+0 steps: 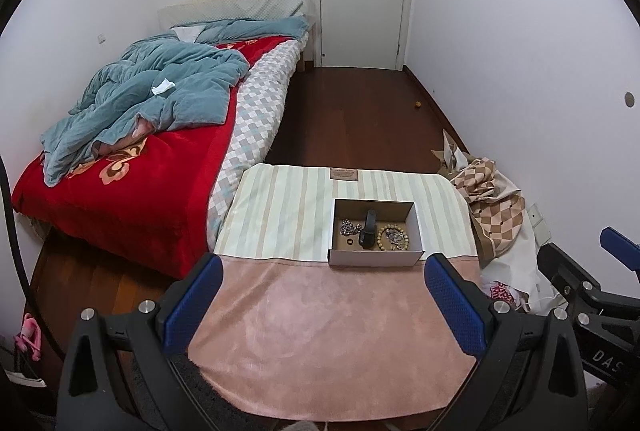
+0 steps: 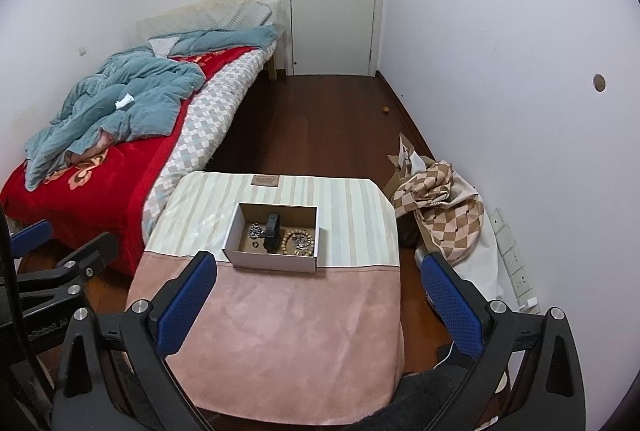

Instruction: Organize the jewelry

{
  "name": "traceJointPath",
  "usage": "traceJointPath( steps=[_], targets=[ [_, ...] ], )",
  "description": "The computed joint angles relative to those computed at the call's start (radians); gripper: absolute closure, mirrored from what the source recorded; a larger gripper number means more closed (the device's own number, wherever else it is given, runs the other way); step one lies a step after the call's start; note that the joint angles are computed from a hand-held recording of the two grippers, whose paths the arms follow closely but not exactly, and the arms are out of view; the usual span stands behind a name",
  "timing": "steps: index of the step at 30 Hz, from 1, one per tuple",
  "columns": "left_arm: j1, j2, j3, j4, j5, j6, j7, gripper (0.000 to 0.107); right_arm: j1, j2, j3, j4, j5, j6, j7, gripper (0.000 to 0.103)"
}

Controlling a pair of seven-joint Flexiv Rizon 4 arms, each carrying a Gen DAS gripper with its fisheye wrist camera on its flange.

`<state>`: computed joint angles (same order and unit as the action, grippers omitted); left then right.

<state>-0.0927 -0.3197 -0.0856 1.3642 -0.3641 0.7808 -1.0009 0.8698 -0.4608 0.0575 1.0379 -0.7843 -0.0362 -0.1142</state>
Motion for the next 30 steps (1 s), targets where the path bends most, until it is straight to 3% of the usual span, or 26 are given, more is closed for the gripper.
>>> traceJointPath(
  steps=[17, 30],
  targets=[
    [-0.085, -0.230, 0.028, -0.279, 0.199, -0.109, -0.189, 0.004, -0.133, -0.037, -0.007, 0.056, 0.112, 0.097, -0.036, 0.000],
    [-0.106, -0.296, 0.032, -0.361, 0.241, -0.167, -0.218, 0.004, -0.177, -0.060, -0.008, 0.076, 0.175, 0.150, -0.050, 0.000]
  ],
)
